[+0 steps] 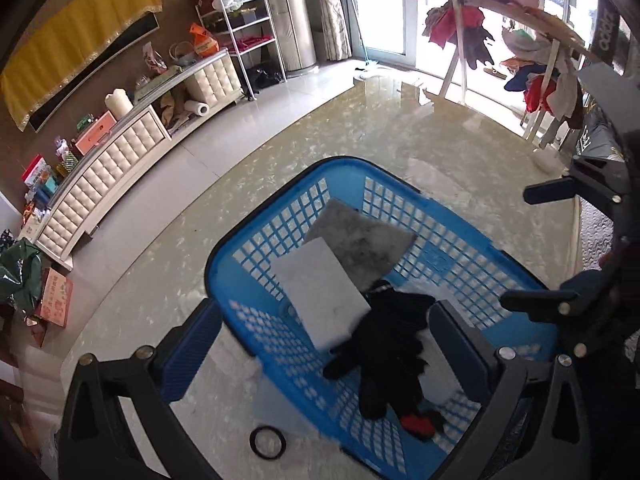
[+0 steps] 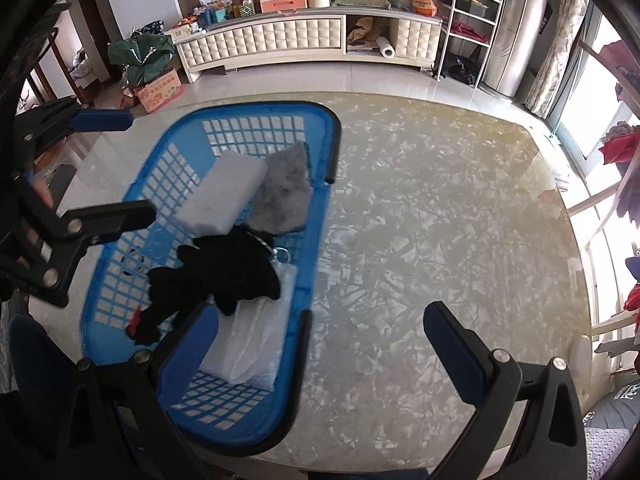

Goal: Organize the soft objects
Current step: 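Lower the foam block into the basket and open the left tool, then withdraw both tools from the basket back over the table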

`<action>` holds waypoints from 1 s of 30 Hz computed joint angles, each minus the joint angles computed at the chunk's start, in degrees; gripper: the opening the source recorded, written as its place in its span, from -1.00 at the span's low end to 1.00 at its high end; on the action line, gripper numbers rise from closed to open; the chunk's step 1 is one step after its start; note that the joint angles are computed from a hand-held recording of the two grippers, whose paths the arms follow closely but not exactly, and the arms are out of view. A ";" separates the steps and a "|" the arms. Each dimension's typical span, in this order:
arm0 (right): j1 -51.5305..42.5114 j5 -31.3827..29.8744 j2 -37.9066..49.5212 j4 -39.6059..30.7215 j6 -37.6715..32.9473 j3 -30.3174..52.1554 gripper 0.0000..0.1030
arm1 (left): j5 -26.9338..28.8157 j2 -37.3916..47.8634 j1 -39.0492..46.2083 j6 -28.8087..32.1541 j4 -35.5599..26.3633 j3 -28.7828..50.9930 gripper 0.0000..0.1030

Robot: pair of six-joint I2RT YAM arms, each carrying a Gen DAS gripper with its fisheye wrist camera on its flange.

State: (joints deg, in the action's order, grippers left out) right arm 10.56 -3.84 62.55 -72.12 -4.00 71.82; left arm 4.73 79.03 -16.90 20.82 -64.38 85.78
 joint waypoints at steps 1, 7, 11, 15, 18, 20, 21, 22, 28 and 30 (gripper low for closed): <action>0.74 0.37 -0.35 -0.53 0.46 0.46 0.99 | 0.50 -0.92 0.36 -0.12 -0.99 0.00 1.00; 6.12 3.09 -2.25 -3.44 4.09 3.30 0.99 | 1.26 -7.14 1.67 -0.67 -4.77 -1.77 1.00; 10.10 5.53 -3.39 -5.03 6.85 5.01 0.99 | 2.55 -9.81 3.73 -1.00 -6.85 -2.09 1.00; 14.43 7.86 -3.78 -5.83 10.56 6.03 0.99 | 4.52 -13.39 6.62 -0.55 -9.09 -2.92 1.00; 18.70 9.94 -3.96 -6.50 14.00 6.91 0.99 | 4.74 -15.93 8.61 -0.65 -10.09 -3.61 1.00; 22.45 11.60 -3.87 -6.88 16.90 7.71 0.99 | 6.54 -17.56 11.72 0.43 -10.91 -3.80 1.00; 23.78 12.20 -3.81 -7.07 17.94 8.12 0.99 | 7.69 -18.25 13.31 1.16 -11.55 -3.82 1.00; 25.29 12.87 -3.70 -7.30 19.09 8.61 0.99 | 9.22 -19.20 15.88 2.33 -12.19 -3.95 1.00; 33.74 16.44 -2.23 -6.52 26.02 9.82 0.99 | 17.37 -21.11 31.07 11.02 -16.91 -3.34 1.00; 37.03 18.11 -1.34 -6.04 28.24 10.16 0.99 | 19.39 -21.37 36.10 14.47 -18.28 -3.21 1.00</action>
State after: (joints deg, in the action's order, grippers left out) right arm 47.58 14.27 61.21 -78.16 24.24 81.98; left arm 24.12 57.65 19.20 35.29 -82.66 82.57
